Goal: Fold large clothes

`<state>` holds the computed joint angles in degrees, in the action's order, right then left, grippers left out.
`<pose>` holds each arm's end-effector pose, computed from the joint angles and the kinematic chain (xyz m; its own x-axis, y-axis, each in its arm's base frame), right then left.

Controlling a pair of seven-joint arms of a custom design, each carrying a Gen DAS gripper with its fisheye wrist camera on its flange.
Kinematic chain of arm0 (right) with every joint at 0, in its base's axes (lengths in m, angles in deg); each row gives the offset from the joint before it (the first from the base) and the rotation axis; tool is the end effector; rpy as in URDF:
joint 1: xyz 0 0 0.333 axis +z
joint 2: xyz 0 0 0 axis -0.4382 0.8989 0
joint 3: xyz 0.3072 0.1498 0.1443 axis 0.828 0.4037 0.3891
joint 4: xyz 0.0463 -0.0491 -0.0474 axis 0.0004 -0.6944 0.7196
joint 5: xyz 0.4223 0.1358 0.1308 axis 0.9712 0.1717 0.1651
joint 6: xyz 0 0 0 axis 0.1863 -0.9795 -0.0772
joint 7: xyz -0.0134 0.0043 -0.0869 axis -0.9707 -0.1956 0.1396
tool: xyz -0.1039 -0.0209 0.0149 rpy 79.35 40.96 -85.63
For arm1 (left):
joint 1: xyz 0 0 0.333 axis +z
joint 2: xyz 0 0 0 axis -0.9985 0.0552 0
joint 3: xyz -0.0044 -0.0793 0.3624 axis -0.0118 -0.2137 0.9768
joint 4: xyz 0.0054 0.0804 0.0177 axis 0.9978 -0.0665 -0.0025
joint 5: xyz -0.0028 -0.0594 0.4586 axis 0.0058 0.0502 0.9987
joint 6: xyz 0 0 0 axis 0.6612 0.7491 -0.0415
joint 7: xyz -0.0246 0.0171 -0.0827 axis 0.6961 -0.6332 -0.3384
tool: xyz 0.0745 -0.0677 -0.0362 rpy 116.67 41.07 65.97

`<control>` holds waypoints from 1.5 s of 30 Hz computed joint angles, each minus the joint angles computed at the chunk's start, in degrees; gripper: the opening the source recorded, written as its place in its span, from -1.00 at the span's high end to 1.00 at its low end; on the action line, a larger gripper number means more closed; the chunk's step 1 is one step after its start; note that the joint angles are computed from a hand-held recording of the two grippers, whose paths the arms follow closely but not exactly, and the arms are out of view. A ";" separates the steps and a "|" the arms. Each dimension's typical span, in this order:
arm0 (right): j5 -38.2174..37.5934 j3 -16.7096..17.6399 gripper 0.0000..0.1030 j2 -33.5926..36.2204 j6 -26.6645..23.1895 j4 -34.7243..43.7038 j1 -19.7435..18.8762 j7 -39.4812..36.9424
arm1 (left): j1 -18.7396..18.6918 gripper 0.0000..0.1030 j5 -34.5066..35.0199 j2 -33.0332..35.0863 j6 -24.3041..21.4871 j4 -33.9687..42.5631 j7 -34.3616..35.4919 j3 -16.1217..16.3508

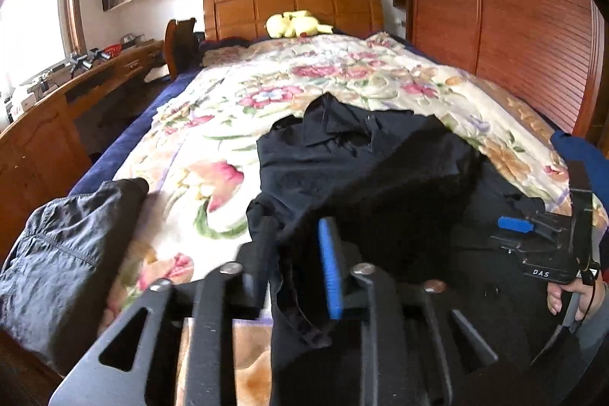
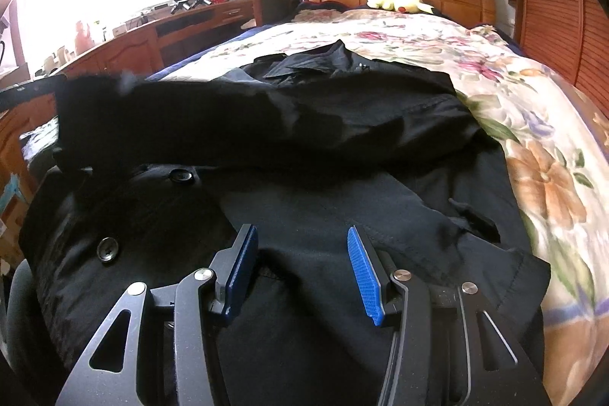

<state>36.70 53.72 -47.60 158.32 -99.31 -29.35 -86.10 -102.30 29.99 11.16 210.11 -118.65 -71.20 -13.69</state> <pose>0.6524 -0.0124 0.2605 0.7635 -0.6447 -0.0379 -0.4048 -0.4320 -0.8059 0.4908 -0.2842 0.3637 0.3189 -0.9470 -0.0381 -0.5682 -0.1588 -0.8074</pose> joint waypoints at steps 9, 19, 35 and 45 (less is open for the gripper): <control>-0.08 0.06 0.01 -0.30 0.30 -0.36 0.31 -0.85 | -1.05 -0.32 0.17 4.78 3.74 1.24 0.32 0.09; -0.07 0.19 0.01 -0.16 0.38 -0.30 0.31 -1.17 | -3.06 -0.02 -1.33 7.92 1.02 2.42 1.36 1.27; 0.03 0.17 0.01 -0.18 0.71 -0.39 0.55 -1.53 | -4.25 0.92 3.22 2.50 -1.50 -0.72 -4.19 -0.32; 0.19 0.19 0.01 -0.15 0.97 -0.34 0.66 -1.67 | -4.00 0.47 1.61 -0.76 -1.32 -3.89 -6.47 -1.72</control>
